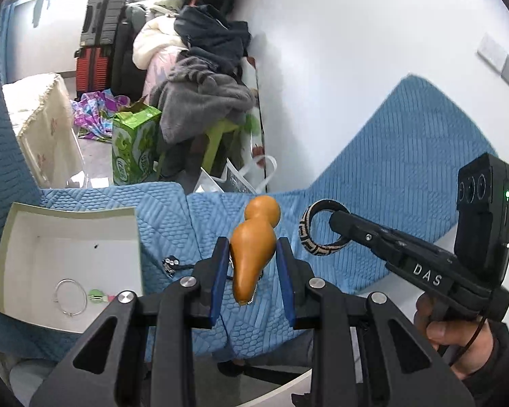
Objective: Organize jewelry
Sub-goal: 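Carry the gourd pendant and the ring over the white box with both tools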
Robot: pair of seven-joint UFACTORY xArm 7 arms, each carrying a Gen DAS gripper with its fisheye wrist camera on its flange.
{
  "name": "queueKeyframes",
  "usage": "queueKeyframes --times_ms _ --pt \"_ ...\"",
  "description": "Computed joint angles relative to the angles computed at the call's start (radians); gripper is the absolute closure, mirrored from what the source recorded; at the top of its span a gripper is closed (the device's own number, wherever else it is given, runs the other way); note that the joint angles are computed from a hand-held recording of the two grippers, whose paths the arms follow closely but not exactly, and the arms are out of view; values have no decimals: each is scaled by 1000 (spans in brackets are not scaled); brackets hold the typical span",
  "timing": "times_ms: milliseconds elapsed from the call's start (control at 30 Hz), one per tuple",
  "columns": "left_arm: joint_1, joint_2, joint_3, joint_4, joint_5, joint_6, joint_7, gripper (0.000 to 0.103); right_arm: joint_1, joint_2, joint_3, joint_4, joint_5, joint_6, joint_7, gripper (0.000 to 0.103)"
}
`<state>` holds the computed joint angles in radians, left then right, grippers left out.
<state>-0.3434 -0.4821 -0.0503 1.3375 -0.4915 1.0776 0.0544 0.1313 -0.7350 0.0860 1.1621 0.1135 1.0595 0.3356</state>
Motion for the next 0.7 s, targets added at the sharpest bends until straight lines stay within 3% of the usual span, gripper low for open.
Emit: queueKeyframes --times_ms 267,700 --pt "59 -18 38 9 49 7 -11 74 48 104 39 71 12 -39 -23 95" --pt "141 -35 112 -116 77 18 38 74 136 295 101 111 22 -83 -7 95"
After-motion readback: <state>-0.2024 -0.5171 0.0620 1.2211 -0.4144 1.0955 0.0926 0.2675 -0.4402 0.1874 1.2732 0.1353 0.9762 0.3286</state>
